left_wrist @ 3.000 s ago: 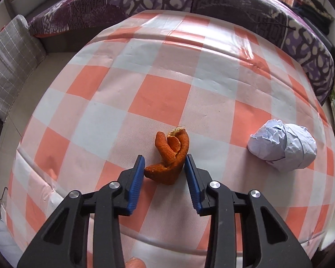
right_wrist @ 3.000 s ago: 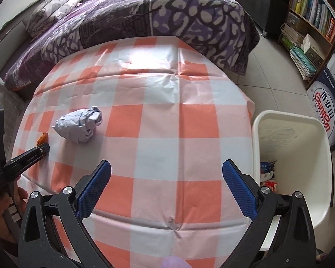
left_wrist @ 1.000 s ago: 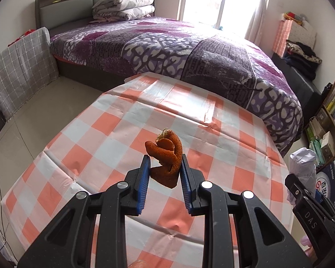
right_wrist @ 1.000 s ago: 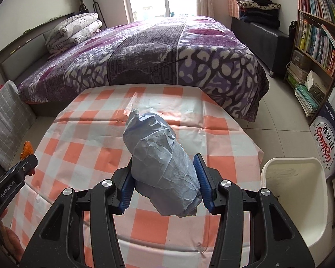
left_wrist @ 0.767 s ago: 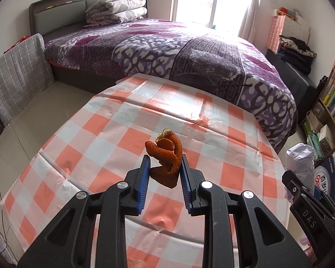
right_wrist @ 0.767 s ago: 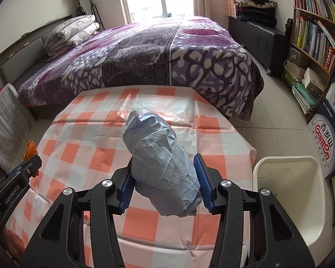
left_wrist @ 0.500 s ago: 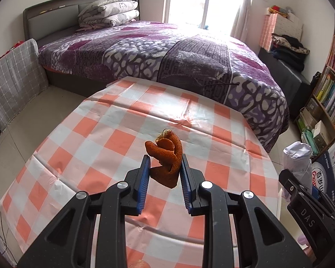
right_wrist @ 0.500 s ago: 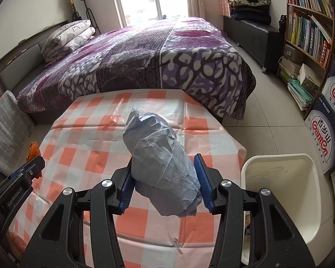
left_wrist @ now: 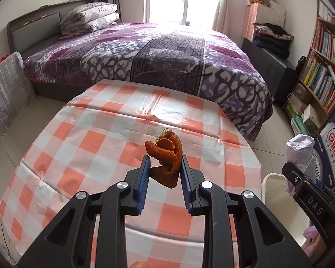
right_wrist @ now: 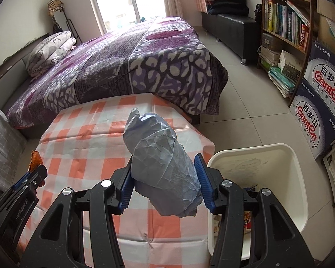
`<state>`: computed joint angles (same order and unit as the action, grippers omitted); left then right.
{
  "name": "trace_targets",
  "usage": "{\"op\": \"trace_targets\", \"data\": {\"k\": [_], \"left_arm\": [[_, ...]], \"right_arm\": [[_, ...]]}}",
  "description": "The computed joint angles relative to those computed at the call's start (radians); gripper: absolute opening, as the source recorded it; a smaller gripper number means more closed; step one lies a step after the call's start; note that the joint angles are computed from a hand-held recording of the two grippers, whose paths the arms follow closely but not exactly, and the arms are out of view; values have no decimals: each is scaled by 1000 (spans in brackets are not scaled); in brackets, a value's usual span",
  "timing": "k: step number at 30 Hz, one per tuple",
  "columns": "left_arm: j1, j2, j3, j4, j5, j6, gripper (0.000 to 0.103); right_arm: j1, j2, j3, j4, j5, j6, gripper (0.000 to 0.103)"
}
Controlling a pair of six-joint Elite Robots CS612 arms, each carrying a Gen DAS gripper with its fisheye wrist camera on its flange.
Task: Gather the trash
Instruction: 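Carry the peels and paper ball to the white bin and release them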
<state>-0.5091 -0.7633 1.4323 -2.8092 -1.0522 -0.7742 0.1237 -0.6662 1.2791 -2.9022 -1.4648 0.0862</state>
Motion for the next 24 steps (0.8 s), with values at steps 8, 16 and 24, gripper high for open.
{"op": "trace_targets", "data": {"k": [8, 16, 24], "left_arm": [[-18, 26, -45, 15, -25, 56, 27], [-41, 56, -93, 30, -68, 120, 27], [-65, 88, -145, 44, -137, 184, 27]], "right_arm": [[-28, -14, 21, -1, -66, 78, 50], [-51, -26, 43, -17, -166, 168, 73], [-84, -43, 75, -59, -197, 244, 84]]}}
